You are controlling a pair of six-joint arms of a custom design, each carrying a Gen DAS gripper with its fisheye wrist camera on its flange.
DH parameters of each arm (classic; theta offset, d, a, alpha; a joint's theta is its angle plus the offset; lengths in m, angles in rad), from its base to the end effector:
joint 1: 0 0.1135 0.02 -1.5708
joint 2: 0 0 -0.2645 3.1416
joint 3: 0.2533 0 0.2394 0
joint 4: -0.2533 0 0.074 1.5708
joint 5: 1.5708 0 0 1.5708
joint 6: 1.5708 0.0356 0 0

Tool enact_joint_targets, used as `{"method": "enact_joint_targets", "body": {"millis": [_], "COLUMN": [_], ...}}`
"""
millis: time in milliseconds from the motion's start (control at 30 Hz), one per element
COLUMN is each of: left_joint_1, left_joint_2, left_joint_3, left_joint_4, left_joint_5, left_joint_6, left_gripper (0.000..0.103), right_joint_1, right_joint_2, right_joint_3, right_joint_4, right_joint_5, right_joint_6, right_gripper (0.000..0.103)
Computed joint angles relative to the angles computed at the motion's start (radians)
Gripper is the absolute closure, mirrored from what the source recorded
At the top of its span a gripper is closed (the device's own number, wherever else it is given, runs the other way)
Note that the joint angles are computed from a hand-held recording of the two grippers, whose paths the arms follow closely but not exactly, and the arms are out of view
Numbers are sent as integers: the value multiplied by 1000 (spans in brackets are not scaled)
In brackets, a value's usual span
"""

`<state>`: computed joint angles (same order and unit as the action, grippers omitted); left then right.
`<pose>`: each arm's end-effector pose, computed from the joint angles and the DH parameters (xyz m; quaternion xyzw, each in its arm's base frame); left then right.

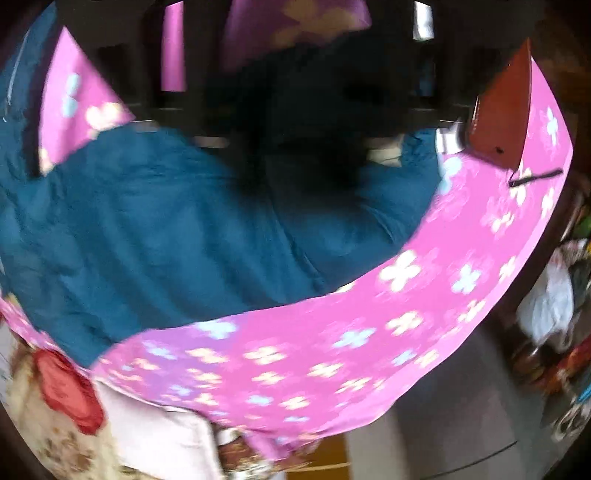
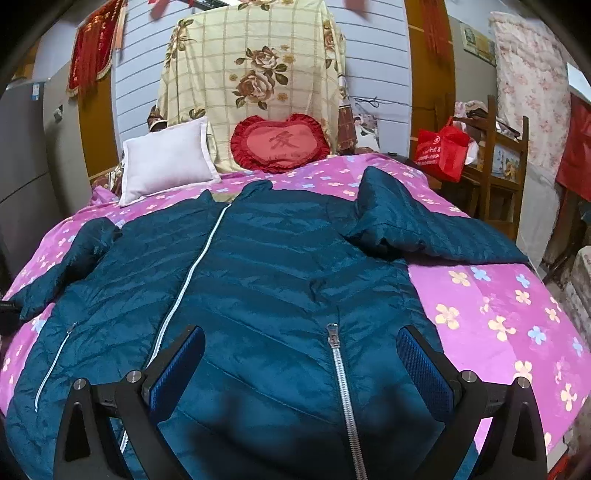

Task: Fold large clothes
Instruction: 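Grasp the teal sleeve cuff with the left gripper and lift it, then fold the held sleeve across the jacket body and open the left gripper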

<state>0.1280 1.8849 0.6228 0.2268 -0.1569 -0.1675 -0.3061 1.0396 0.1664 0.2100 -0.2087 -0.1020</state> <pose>0.2820 0.0419 0.0686 -0.1620 0.9479 0.0703 0.2652 0.1611 -0.0432 0.1355 0.0456 0.8939 0.0033 0.4459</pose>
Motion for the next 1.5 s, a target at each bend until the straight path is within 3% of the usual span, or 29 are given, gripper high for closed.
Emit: {"method": "enact_joint_targets", "body": {"millis": [67,233,400,567,800,1233,1400,1500], "left_joint_1": [-35,-191,-421,-604,-795,-858,-866,-878], "left_joint_2": [-70,-343,-420,-372,-247,-13,147,301], "left_joint_3": [-27,-119,-75,16,252,528,730,931], "left_joint_4": [-1,21,-24,-13,-32,41,18,-51], "left_joint_5": [3,63,68,63,62,175,219,261], "left_joint_6": [-15,-86,-178,-262,-284,-357,-402,-425], "left_gripper": [93,94,94,94,94,94,94,94], "right_joint_1": [-9,-47,-122,-204,-241,-270,-255,-235], "right_joint_2": [2,2,22,69,105,174,190,177], "right_joint_3": [4,9,29,55,72,99,106,98], "right_joint_4": [-3,-9,-34,-62,-67,-71,-73,-74], "right_joint_5": [2,18,26,20,16,6,5,19], "right_joint_6": [6,9,-2,-35,-66,-87,-89,-92], "right_gripper": [0,0,0,0,0,0,0,0]}}
